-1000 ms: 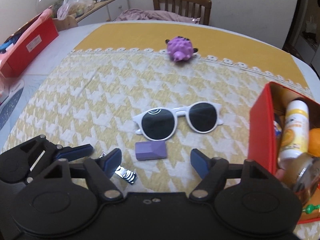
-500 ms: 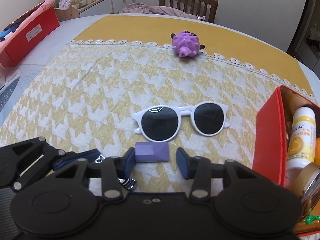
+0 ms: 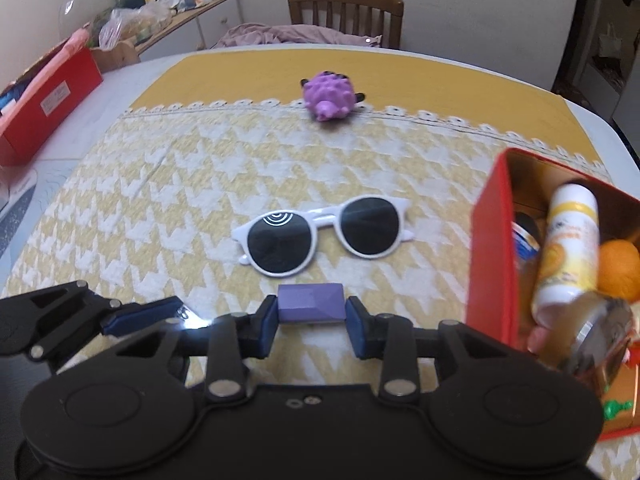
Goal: Organize rigid objects
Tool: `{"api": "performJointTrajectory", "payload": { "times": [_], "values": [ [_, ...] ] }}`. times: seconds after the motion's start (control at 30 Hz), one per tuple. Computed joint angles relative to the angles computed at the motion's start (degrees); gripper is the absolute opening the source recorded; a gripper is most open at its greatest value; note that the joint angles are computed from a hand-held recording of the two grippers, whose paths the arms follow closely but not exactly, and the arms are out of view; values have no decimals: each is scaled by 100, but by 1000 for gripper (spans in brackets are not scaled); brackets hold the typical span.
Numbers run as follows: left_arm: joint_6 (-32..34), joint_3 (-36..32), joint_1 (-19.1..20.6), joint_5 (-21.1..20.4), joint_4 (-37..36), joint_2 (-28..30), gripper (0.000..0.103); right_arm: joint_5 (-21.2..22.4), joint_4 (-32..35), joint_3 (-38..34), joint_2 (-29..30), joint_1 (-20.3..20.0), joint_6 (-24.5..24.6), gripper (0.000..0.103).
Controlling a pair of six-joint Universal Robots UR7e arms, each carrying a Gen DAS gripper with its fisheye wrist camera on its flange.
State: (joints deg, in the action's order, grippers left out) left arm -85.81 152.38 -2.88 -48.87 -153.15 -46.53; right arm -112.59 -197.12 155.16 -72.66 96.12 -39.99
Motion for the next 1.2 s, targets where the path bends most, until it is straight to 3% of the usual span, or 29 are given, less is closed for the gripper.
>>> {"api": "performJointTrajectory", "payload": {
  "times": [0.27, 0.47, 0.8, 0.97, 1.2],
  "values": [
    [-314, -44, -32, -185, 405, -264, 56, 223, 391, 311, -966, -196, -354, 35],
    [-617, -95, -71, -291, 824, -545, 56, 437, 1068, 453, -1907, -394, -599, 35],
    [-1053, -332, -80, -125, 1795, -1151, 56, 955, 2403, 459, -3785, -1105, -1178, 35],
    [-870, -581, 70, 90, 1825, -1137, 56, 1249, 2896, 308, -4401, -1562, -1442, 35],
    [-96, -1084, 400, 472, 1255, -670, 56, 1565, 3215, 69, -4753, -2159, -1820, 35]
  ]
}}
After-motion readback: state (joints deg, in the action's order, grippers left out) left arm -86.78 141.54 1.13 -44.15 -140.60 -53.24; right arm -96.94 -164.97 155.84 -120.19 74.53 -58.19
